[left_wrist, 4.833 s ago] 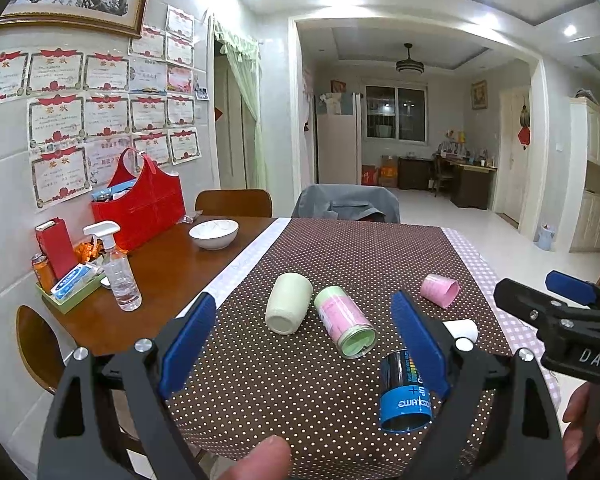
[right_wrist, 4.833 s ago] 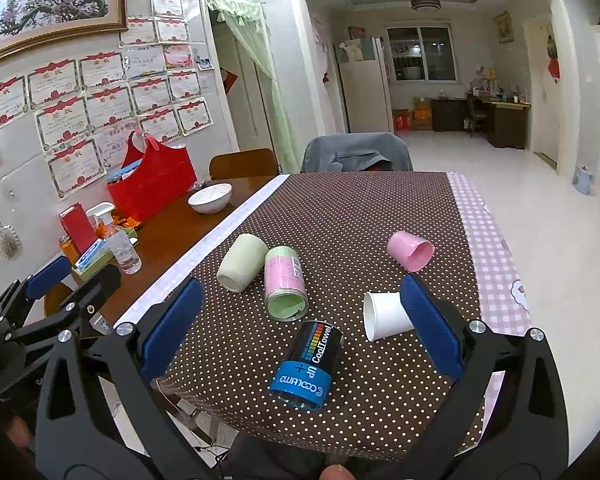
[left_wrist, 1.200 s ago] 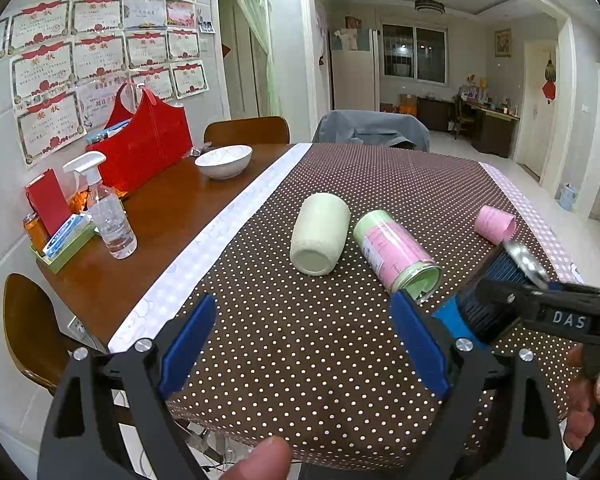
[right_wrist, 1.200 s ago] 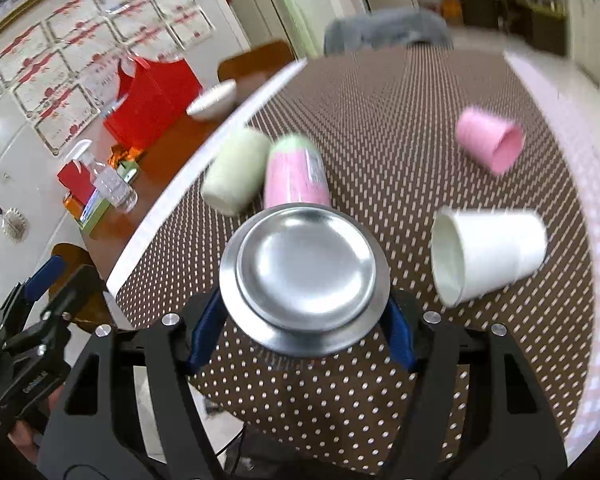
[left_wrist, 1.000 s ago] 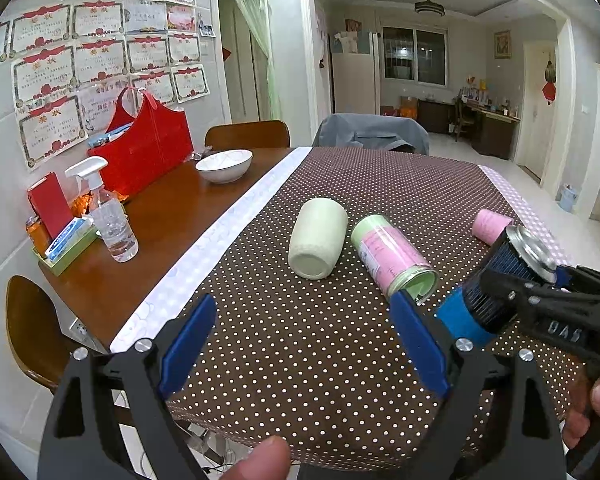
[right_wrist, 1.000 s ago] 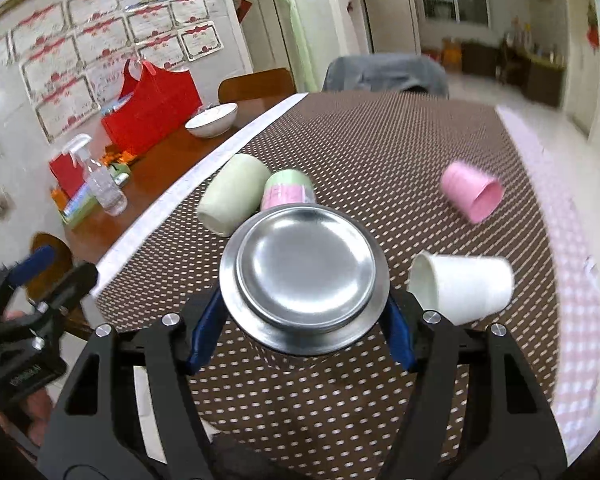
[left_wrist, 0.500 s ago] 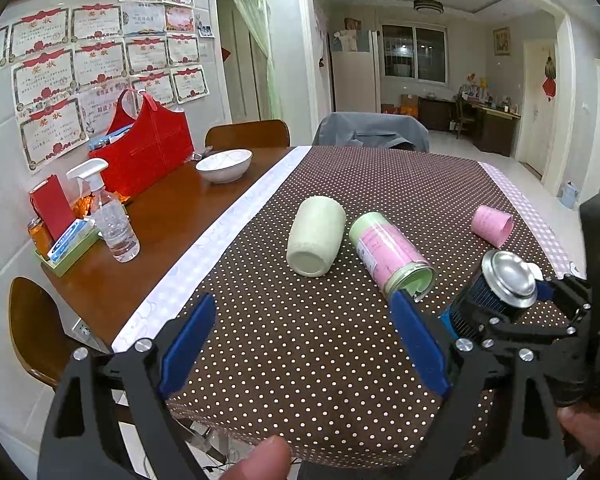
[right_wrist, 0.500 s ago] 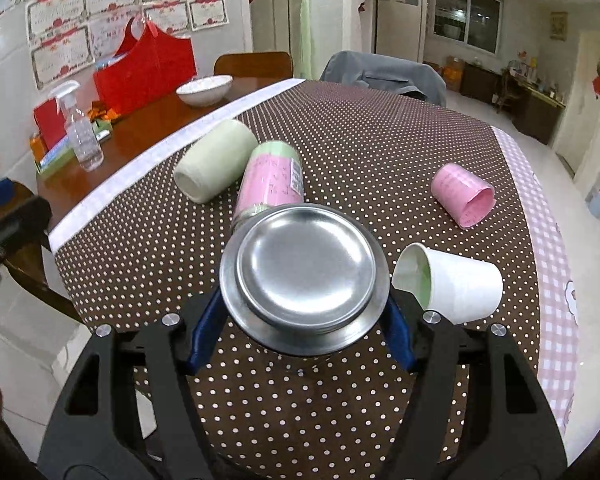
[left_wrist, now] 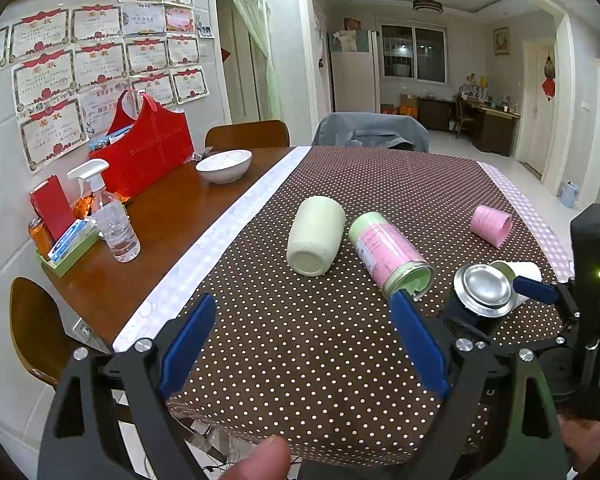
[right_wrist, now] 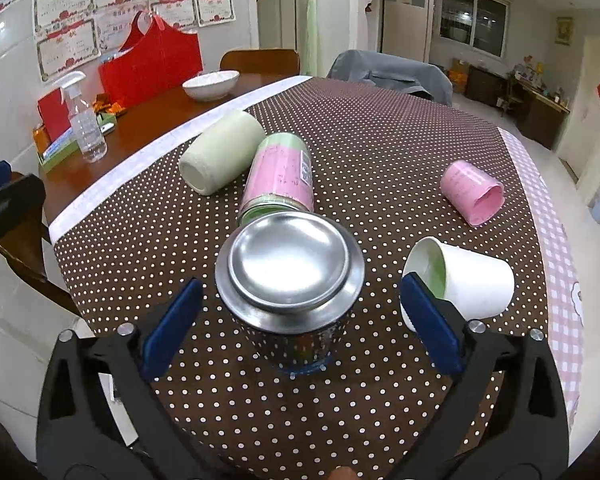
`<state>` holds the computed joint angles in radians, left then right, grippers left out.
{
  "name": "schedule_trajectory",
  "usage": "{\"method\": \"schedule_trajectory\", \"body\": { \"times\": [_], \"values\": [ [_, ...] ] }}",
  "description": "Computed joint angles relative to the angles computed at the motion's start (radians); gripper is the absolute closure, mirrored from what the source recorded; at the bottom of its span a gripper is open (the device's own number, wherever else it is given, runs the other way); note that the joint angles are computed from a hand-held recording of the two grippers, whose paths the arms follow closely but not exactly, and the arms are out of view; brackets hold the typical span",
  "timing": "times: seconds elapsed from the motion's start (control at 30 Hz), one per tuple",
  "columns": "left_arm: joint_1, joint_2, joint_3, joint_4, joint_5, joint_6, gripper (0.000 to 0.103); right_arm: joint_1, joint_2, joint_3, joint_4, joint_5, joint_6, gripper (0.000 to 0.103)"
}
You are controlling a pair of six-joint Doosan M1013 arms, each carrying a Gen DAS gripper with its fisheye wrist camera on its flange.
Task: Flip cup upside down
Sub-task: 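Lower the can lid-up onto the tablecloth with the right tool, then open the right tool and pull it back from the can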
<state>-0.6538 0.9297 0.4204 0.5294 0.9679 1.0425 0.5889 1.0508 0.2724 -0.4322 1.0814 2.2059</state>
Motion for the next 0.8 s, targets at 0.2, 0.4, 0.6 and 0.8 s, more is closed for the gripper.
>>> {"method": "schedule_trajectory", "body": {
  "times": [0.2,0.4,0.6,0.8],
  "values": [
    [-0.006,-0.014,0.017,0.01,-0.019,-0.004,0.015,0.007,-0.072,0.131,-0.059,-0.09,0.084,0.006],
    [-0.017,-0.037,0.048,0.031,-0.053,-0.016,0.015,0.011,-0.142,0.244,-0.125,-0.166,0.182,0.006],
    [-0.029,-0.066,0.086,0.062,-0.094,-0.033,0.015,0.019,-0.205,0.337,-0.214,-0.221,0.29,0.006],
    [-0.043,-0.09,0.119,0.097,-0.124,-0.06,0.015,0.025,-0.26,0.413,-0.3,-0.248,0.393,0.006]
  ]
}}
